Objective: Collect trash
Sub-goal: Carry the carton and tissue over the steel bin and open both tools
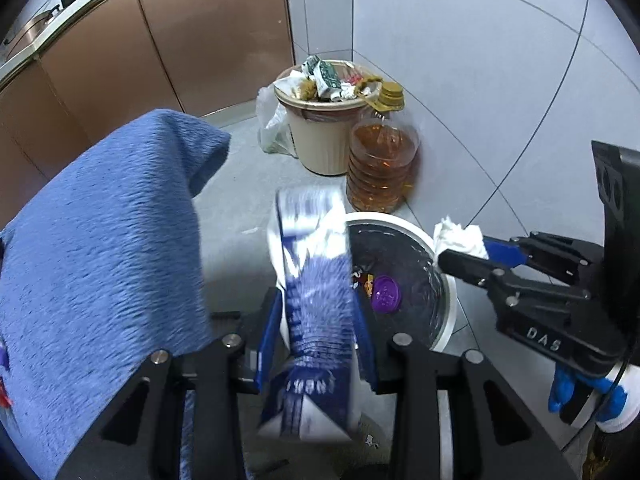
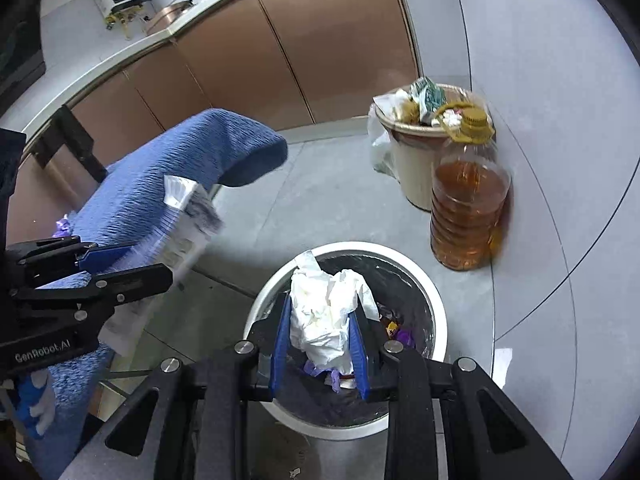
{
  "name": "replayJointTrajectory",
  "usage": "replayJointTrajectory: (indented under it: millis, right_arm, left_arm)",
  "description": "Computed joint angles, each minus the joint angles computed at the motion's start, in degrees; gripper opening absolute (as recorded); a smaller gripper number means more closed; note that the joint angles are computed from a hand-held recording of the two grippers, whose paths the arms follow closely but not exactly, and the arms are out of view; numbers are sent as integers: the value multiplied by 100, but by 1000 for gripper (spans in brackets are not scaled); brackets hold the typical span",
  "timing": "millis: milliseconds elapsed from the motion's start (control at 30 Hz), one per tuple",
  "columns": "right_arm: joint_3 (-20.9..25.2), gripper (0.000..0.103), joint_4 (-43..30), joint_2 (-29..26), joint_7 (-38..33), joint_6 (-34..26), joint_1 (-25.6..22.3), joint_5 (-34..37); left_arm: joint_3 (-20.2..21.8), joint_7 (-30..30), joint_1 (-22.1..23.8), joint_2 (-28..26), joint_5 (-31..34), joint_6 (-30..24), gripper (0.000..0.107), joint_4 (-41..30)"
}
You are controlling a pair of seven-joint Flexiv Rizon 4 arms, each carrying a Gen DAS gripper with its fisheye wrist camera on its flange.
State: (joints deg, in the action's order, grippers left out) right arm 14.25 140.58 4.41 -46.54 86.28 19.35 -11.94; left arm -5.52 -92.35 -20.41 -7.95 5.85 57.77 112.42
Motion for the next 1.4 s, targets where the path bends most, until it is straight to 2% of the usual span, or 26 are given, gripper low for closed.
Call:
replayJointTrajectory:
  millis: [100,167,267,533,700,967,1233,1400]
  right_arm:
    - [-47,31,-28,-145,-11,13,-16,15]
    - [-62,33,-32,-219,70,34,-48,-80]
    - [-90,44,-60,-292,171,18,-81,-241]
    - [-122,55,-53,-329,396,23,-129,-499]
    - [-107,59,11,-245,629,-8,-168,-681]
    - [20,63,102,109,1131,-185,-271,-1010]
    - [290,71,-6,468,1591,-389,-295,-1457]
    - [470,73,-170,553,1927,-430,-252,-1866]
  left_arm:
    - [-32,1,5,-188,-94,4,34,-93]
    - [-43,-8,8,-307,-228,44,38,-136]
    - [-69,69,75,-411,-628,197,44,-94]
    - [-3,43,109,-254,-896,335,46,97]
    - [19,12,143,110,-945,349,46,369]
    - [78,-281,229,697,-671,461,49,744]
    - [163,-636,547,1639,-247,784,49,1351]
    - [171,-822,849,2326,4,685,49,1670]
